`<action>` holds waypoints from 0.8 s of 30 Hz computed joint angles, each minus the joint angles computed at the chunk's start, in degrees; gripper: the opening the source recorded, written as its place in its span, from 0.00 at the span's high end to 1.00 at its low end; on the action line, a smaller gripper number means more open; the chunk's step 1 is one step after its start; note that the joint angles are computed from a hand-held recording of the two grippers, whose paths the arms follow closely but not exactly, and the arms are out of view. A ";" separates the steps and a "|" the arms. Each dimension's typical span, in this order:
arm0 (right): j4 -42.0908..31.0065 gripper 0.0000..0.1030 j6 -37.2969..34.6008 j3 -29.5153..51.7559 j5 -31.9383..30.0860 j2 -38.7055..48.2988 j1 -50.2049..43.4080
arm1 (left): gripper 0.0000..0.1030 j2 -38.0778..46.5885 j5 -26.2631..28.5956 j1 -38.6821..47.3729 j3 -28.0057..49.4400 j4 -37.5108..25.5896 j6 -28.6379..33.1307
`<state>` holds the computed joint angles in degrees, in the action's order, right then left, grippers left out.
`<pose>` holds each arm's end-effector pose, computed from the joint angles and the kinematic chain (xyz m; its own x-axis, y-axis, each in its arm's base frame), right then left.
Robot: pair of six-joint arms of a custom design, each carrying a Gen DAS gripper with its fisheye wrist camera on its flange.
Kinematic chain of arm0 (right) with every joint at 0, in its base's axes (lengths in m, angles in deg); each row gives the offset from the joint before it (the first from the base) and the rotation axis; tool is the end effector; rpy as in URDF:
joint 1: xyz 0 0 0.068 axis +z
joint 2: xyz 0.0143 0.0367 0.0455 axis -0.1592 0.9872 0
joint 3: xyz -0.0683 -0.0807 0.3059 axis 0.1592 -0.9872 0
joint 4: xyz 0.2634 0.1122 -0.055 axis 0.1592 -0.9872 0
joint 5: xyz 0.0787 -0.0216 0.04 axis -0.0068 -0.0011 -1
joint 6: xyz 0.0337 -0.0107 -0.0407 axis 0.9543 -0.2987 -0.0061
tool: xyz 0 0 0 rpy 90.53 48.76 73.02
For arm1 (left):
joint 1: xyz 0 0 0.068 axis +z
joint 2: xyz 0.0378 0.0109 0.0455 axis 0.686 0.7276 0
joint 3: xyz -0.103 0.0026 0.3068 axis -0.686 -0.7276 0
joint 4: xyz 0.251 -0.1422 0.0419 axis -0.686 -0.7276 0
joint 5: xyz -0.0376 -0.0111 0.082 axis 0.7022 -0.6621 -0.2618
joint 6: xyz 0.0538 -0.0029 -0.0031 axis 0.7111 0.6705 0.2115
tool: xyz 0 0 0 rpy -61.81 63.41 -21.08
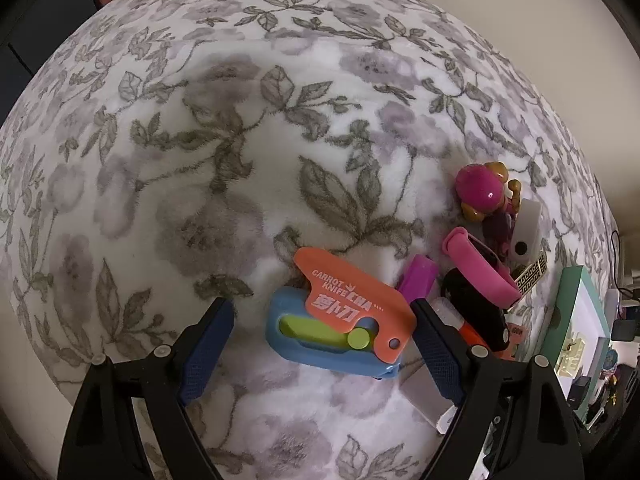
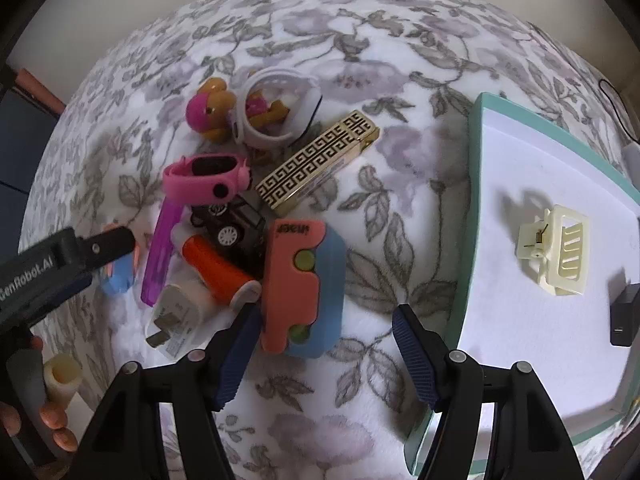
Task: Organize rigid objects
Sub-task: 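Grasp the orange-blue carrot knife with left tool while right tool grasps blue-pink case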
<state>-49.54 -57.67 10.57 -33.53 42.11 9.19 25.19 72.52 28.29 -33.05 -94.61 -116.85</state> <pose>0.3686 0.1270 0.0939 -0.8089 -0.5610 -0.1760 -0.5792 0.8118 0.0740 0.2780 -0.0715 0.1005 -0.6023 -0.7823 -0.1588 -0.7670 0.6223 -0.1566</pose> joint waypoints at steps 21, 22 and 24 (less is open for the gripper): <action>12.05 0.33 0.83 -6.99 4.90 -0.29 4.40 | 0.14 9.20 -2.16 -1.28 3.68 -1.64 0.27; 12.19 0.33 0.94 -7.14 4.89 -0.34 4.42 | 0.14 9.05 -2.22 -1.46 3.72 -1.96 0.16; 12.51 0.40 1.19 -7.36 5.08 -0.57 4.26 | 0.14 9.23 -2.35 -1.75 3.40 -1.12 -0.53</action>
